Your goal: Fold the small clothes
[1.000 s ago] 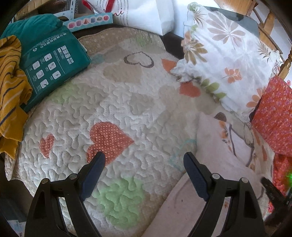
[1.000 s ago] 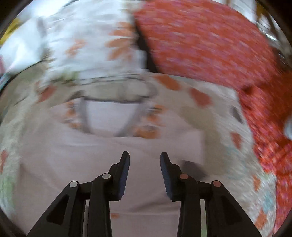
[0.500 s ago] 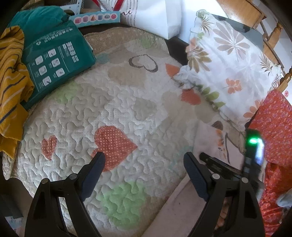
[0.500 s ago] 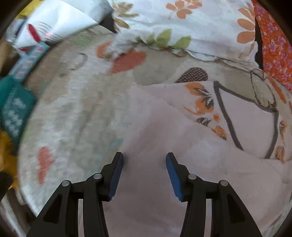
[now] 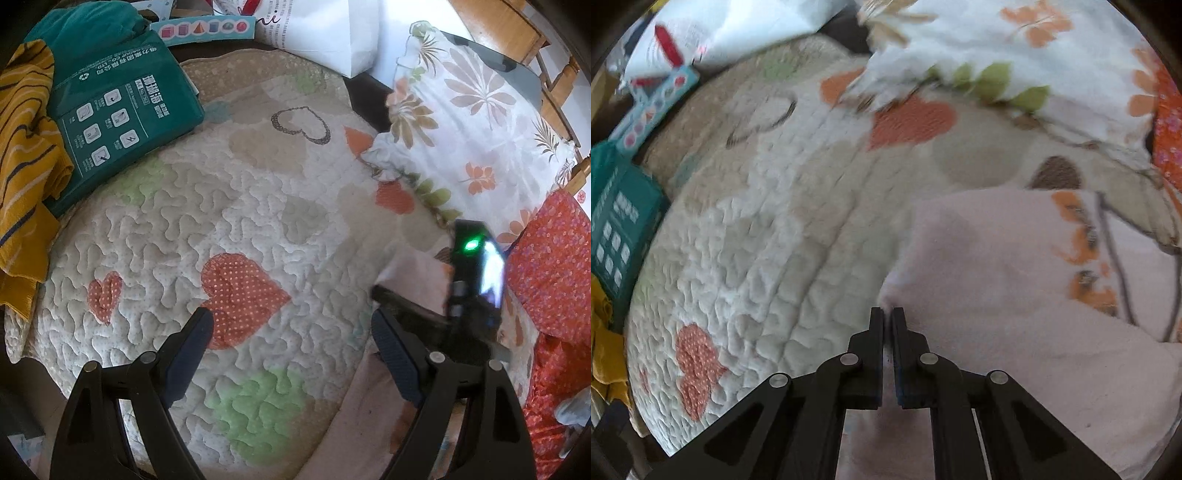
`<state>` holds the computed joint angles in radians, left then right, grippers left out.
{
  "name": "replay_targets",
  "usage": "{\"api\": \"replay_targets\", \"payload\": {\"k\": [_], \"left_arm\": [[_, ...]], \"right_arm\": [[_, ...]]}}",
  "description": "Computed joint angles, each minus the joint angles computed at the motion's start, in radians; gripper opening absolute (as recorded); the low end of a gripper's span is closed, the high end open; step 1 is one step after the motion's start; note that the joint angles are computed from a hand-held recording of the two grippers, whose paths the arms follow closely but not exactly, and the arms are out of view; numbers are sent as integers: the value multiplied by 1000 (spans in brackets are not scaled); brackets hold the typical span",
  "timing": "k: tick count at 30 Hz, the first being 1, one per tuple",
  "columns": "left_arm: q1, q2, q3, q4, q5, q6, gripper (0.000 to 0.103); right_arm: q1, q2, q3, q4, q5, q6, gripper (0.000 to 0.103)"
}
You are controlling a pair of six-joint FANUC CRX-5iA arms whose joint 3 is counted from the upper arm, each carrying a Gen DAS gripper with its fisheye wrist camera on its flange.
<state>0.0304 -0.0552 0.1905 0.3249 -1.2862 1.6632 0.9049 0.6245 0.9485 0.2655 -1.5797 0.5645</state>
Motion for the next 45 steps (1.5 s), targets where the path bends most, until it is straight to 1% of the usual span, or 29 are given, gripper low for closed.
{"api": "replay_targets", "payload": {"k": [1, 2, 3, 5, 6, 9, 11, 12, 13, 15, 17, 18, 19, 20, 21, 22, 23, 24, 25, 27, 29, 31, 32, 33, 36, 37, 40, 42, 45], "left_arm": [[0, 1, 1, 1, 0, 0, 86], [-2, 1, 2, -1, 0, 2, 86], [-4, 1, 3, -4, 0, 4, 86], [0, 3, 2, 3, -3, -2, 86], [-1, 4, 3, 5, -5, -3, 86], [-13, 10, 9, -8, -10, 2, 86], [-29, 20, 19, -22, -17, 13, 86], [-36, 29, 23, -19, -23, 15, 86], [-40, 39, 24, -5, -31, 13, 86], [-57, 61, 31, 8, -50, 18, 86], [-84, 76, 39, -3, -56, 27, 86], [-96, 82, 43, -8, -58, 29, 86], [-108, 85, 44, -13, -58, 32, 86], [-116, 86, 39, -3, -55, 24, 86], [-129, 87, 40, -12, -54, 25, 86], [-145, 89, 43, -26, -54, 22, 86], [-156, 90, 47, -38, -54, 20, 86], [-168, 92, 51, -52, -56, 19, 86], [-180, 95, 56, -66, -58, 18, 86], [-201, 103, 63, -89, -63, 20, 86], [-219, 104, 67, -111, -60, 23, 86], [-245, 91, 63, -145, -40, 23, 86], [-258, 81, 57, -162, -27, 20, 86], [-274, 67, 50, -183, -10, 16, 86], [-339, 33, 28, -252, 34, 1, 86], [-366, 22, 18, -272, 46, -8, 86], [-419, 5, -3, -292, 64, -42, 86], [-455, 5, -16, -289, 64, -80, 86], [-498, 20, -12, -308, 49, -104, 86]], "right_arm": [[5, 13, 13, 8, -9, 17, 11], [16, 15, 3, 44, 0, 26, 17], [26, -3, -26, 62, 24, 30, 31], [32, -72, -119, 47, 95, -3, 42], [37, -103, -159, 55, 120, -22, 42], [66, -246, -358, 133, 170, -90, 44], [70, -325, -468, 167, 164, -128, 44], [76, -385, -551, 189, 148, -168, 44], [75, -424, -599, 197, 133, -190, 44], [61, -514, -707, 188, 97, -242, 45], [36, -632, -833, 146, 73, -336, 45], [28, -717, -923, 132, 117, -394, 42], [28, -789, -984, 128, 163, -433, 42], [37, -834, -1016, 137, 157, -475, 42], [51, -859, -1038, 157, 98, -517, 49], [69, -865, -1040, 174, 1, -551, 54], [90, -891, -1066, 190, -53, -585, 60], [109, -927, -1096, 193, -88, -623, 60], [120, -956, -1117, 185, -112, -656, 60], [163, -1036, -1172, 163, -153, -774, 63], [249, -1150, -1258, 188, -143, -917, 63], [269, -1181, -1266, 206, -134, -991, 64], [281, -1185, -1268, 239, -120, -995, 64], [296, -1173, -1261, 271, -120, -981, 64], [333, -1074, -1197, 363, -206, -844, 64], [336, -1049, -1179, 380, -216, -812, 64], [371, -1008, -1156, 437, -249, -751, 66], [373, -999, -1148, 442, -248, -732, 68], [347, -1010, -1155, 409, -218, -719, 68]]}}
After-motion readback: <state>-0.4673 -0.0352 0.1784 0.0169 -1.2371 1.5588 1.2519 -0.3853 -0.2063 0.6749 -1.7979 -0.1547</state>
